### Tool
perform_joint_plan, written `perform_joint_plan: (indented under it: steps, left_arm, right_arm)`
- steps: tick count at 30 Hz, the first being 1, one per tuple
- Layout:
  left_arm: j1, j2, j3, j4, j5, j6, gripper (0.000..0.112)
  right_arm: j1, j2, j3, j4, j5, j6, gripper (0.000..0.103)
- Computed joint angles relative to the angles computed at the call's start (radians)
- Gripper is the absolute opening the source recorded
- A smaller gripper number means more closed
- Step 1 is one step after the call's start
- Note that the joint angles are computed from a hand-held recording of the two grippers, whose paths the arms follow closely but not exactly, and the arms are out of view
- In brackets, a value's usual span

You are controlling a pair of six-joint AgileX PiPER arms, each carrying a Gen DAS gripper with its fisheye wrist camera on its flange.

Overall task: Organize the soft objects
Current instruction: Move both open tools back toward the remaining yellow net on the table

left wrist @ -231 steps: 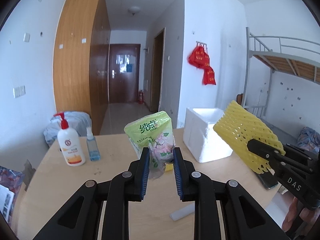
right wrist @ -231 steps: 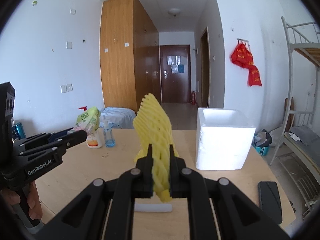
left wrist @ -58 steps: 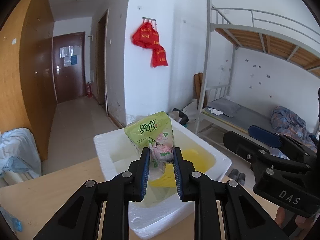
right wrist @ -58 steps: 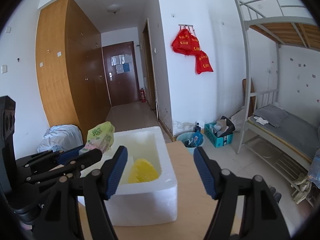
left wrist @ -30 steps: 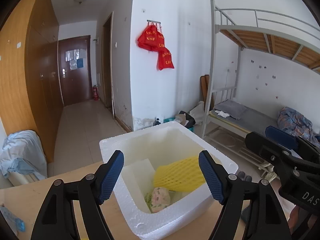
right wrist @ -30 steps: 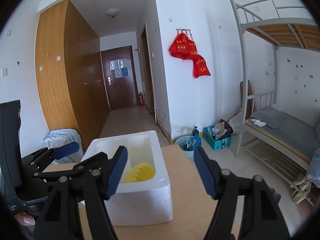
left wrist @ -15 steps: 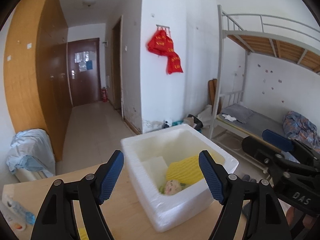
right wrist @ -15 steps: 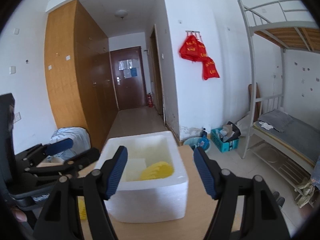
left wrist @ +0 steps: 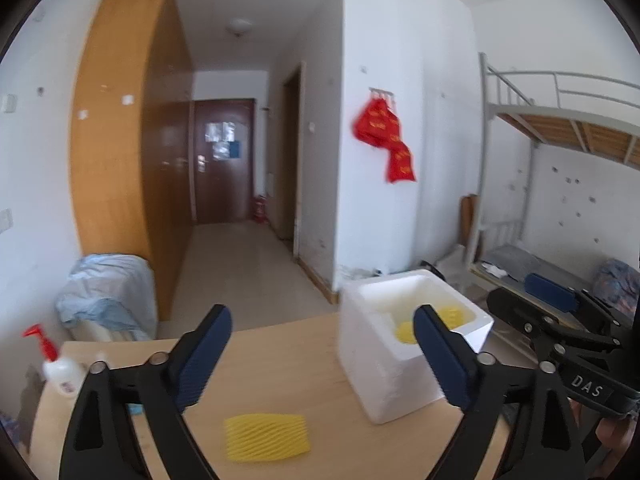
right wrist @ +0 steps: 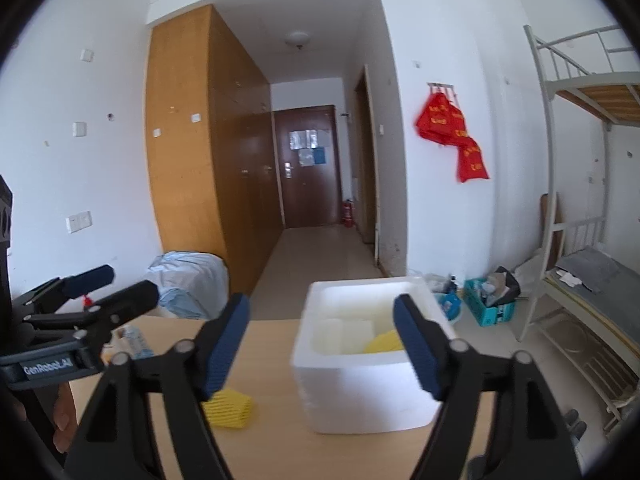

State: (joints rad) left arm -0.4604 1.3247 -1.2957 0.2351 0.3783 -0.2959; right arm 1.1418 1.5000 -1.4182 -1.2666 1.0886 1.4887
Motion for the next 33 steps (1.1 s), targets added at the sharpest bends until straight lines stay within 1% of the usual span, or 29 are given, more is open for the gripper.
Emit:
perform_joint_plan:
  steps: [1, 4, 6, 9, 12, 14, 15, 19, 21, 22, 25, 28, 30, 33]
  left_arm:
    - [0.003, -0.02, 0.019, 0.032, -0.001, -0.03, 0.095]
    - [0.009, -0.096, 0.079, 0.152, 0.022, -0.15, 0.097]
    - [0.032, -0.149, 0.123, 0.157, 0.035, -0.162, 0.099]
    - [0.072, -0.227, 0.188, 0.179, 0.046, -0.193, 0.1]
    - [0.117, -0.282, 0.231, 0.151, 0.052, -0.168, 0.102]
    - [0.161, -0.321, 0.262, 0.095, 0.053, -0.12, 0.103]
    - [0.17, -0.335, 0.272, 0.09, 0.057, -0.121, 0.103]
    - [0.258, -0.406, 0.324, -0.025, 0.049, -0.006, 0.103]
    - [0.276, -0.428, 0.335, -0.043, 0.053, 0.014, 0.103]
    - [0.295, -0.44, 0.344, -0.073, 0.053, 0.046, 0.103]
    - [0.355, -0.461, 0.36, -0.205, 0.053, 0.172, 0.103]
    - [0.389, -0.462, 0.364, -0.278, 0.053, 0.256, 0.103]
    - [0.418, -0.461, 0.368, -0.368, 0.055, 0.348, 0.103]
    - [0.428, -0.463, 0.382, -0.408, 0.048, 0.395, 0.103]
  right_arm:
    - [0.017, 0.009, -0.007, -0.007, 0.006, 0.001, 0.082]
    - [0.038, 0.017, -0.013, -0.009, -0.01, 0.004, 0.083]
    - [0.044, 0.026, -0.02, -0.007, -0.021, 0.003, 0.086]
    - [0.062, 0.046, -0.033, -0.006, -0.034, 0.0, 0.088]
    - [0.078, 0.061, -0.049, -0.005, -0.043, -0.002, 0.09]
    - [0.091, 0.073, -0.06, -0.01, -0.045, -0.006, 0.092]
    - [0.099, 0.08, -0.067, -0.014, -0.042, -0.006, 0.094]
    - [0.12, 0.107, -0.094, -0.021, -0.043, -0.007, 0.094]
    - [0.134, 0.123, -0.109, -0.025, -0.033, -0.006, 0.095]
    - [0.139, 0.13, -0.115, -0.026, -0.03, -0.004, 0.095]
    - [0.163, 0.155, -0.13, -0.038, -0.009, 0.014, 0.101]
    - [0.177, 0.182, -0.159, -0.029, 0.01, 0.001, 0.101]
    - [0.179, 0.188, -0.165, -0.027, 0.018, 0.002, 0.101]
    - [0.179, 0.193, -0.168, -0.018, 0.019, -0.001, 0.101]
